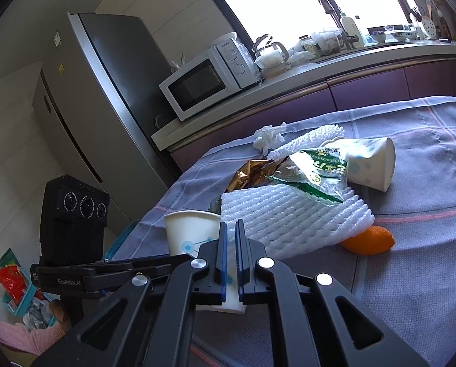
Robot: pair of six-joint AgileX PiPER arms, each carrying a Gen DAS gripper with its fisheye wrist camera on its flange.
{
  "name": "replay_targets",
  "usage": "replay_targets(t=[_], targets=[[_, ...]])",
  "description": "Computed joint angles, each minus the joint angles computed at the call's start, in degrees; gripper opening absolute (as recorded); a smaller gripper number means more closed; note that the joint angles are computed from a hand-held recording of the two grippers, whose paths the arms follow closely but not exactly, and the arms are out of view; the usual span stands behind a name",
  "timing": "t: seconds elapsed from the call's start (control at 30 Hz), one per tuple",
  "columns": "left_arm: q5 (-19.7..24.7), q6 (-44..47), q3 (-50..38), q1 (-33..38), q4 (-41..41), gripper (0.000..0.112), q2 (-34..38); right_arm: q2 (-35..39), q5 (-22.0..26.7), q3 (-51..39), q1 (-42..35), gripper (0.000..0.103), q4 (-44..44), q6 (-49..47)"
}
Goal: Collect trash
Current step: 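Lift the cup and foam net and carry both toward the teal bin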
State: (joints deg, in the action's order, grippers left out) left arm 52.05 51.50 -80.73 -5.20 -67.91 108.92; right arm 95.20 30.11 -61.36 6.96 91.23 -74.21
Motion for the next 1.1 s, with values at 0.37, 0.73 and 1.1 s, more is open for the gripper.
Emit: replay_targets(t=[0.37, 0.73, 1.1], targets=[[2.2, 4.5, 6.8, 6.7, -2.8, 0.051, -8.7, -3.2, 4.3, -4.2, 0.9, 0.004, -1.6, 2.2], [2.6, 4.3, 12.5, 21.4, 1.8, 0.051, -19.2, 4.5, 10.5, -20.2, 8.0, 0.004, -9.0, 11.0], [1.1, 2.5, 9.2, 39.7, 7.2, 0.052, -18.4, 25.9, 18.7, -55.4, 18.3, 0.004, -22.8, 29.7]])
